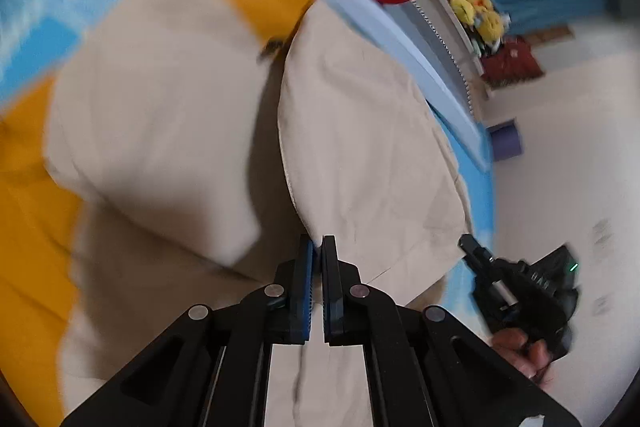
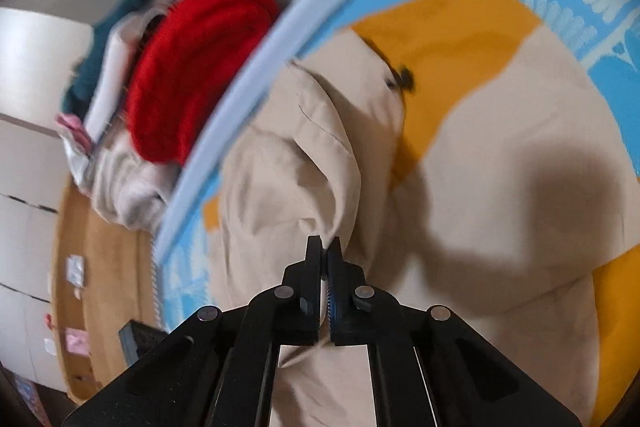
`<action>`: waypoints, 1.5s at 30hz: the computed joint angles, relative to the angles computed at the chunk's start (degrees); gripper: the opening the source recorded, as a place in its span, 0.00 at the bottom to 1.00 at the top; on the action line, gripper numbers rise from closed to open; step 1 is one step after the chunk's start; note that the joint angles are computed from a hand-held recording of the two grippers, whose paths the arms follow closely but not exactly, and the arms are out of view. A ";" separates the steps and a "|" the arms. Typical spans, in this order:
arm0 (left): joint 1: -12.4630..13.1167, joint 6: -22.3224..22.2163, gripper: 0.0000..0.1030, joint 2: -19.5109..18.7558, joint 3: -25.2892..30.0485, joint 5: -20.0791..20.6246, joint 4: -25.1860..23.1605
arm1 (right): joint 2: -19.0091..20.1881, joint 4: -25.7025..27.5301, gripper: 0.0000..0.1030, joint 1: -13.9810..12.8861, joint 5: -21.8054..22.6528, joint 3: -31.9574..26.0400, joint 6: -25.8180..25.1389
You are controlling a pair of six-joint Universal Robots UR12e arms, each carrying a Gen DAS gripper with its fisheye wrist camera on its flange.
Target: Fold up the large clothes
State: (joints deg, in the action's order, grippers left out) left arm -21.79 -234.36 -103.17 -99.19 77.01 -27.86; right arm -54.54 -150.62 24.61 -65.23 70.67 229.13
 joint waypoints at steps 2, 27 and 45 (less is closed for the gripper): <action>-1.25 6.04 0.02 -0.82 3.25 3.56 -10.25 | 0.10 4.63 0.02 0.34 -1.66 -0.92 -1.67; -4.32 15.16 0.20 -2.55 7.44 8.76 -17.55 | 1.60 21.26 0.15 1.98 -9.93 -5.68 -3.96; -2.33 7.67 0.16 1.62 3.82 12.33 -21.51 | 3.69 29.51 0.31 4.60 -12.05 -10.12 -16.95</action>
